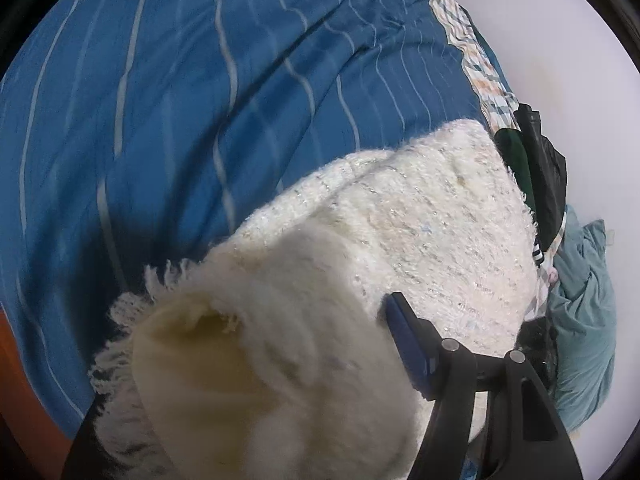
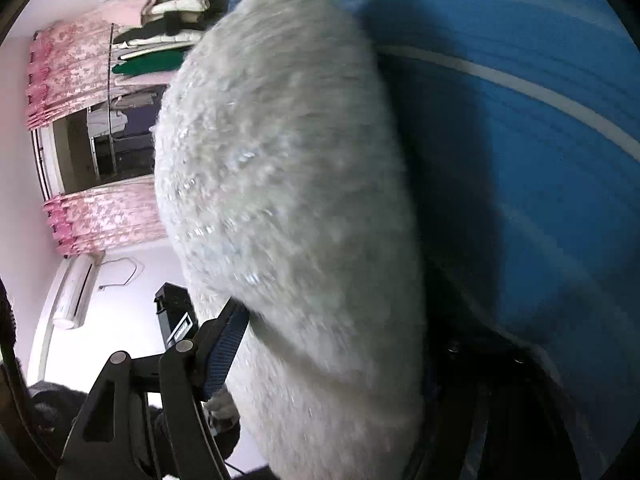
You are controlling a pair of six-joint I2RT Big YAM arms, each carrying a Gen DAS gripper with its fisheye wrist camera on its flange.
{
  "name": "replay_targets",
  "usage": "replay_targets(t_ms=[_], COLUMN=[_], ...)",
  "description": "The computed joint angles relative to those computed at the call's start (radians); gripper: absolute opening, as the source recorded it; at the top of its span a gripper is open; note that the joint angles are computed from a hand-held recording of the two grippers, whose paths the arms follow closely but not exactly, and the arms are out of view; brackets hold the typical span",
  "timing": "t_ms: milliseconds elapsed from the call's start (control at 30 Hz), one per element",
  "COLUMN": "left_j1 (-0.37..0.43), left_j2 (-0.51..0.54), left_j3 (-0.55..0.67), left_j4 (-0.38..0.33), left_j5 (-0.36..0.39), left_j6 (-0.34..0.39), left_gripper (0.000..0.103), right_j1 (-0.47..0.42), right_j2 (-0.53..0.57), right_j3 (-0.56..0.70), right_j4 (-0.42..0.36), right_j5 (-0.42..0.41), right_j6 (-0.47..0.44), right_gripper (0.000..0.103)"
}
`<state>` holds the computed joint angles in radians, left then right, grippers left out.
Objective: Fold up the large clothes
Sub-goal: 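Carry the lifted jacket with both grippers toward the black and green stack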
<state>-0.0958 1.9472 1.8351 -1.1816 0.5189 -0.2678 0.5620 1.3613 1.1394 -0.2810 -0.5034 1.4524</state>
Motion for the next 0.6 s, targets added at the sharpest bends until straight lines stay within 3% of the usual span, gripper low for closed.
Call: replay_targets(t_ms=[100, 167, 233, 267, 300, 333, 367, 500, 533, 600], left_j1=[0.009, 0.013, 0.014, 0.014, 0.013, 0.013, 0.013, 0.016, 0.018, 0.023], left_j2=[0.033, 0.053, 0.074, 0.084, 0.094, 0.103, 0.107, 0.122, 0.127, 0.127], left_j3=[0.059, 0.095, 0.127, 0.140, 0.151, 0.160, 0.161, 0.171, 0.173, 0.173], left_j4=[-0.021, -0.042, -0.073, -0.087, -0.099, -0.108, -0.107, -0.094, -0.086, -0.054], left_j5=[0.009, 0.029, 0.041, 0.048, 0.054, 0.066, 0.073, 0.101, 0.112, 0.114], left_j6=[0.017, 0.036, 0.060, 0.068, 0.071, 0.071, 0.070, 0.064, 0.058, 0.039], left_gripper=[0.062, 0.062, 0.062, 0.062, 0.062, 0.062, 0.062, 0.062, 0.062, 0.057], right_j1=[0.046, 0.111, 0.173, 0.199, 0.214, 0.225, 0.231, 0.185, 0.171, 0.150], right_j2=[-0.024, -0.113, -0.157, -0.170, -0.168, -0.166, -0.157, -0.078, -0.049, 0.024], right_j3=[-0.013, -0.094, -0.156, -0.178, -0.169, -0.152, -0.145, -0.157, -0.127, -0.016], right_j4=[0.058, 0.153, 0.245, 0.250, 0.206, 0.130, 0.105, 0.275, 0.261, 0.150], right_j5=[0.148, 0.317, 0.443, 0.484, 0.501, 0.517, 0.523, 0.429, 0.385, 0.300], right_j6=[0.113, 0.260, 0.387, 0.444, 0.451, 0.428, 0.414, 0.335, 0.301, 0.199], right_gripper=[0.057, 0.047, 0.044, 0.045, 0.046, 0.055, 0.066, 0.084, 0.090, 0.092])
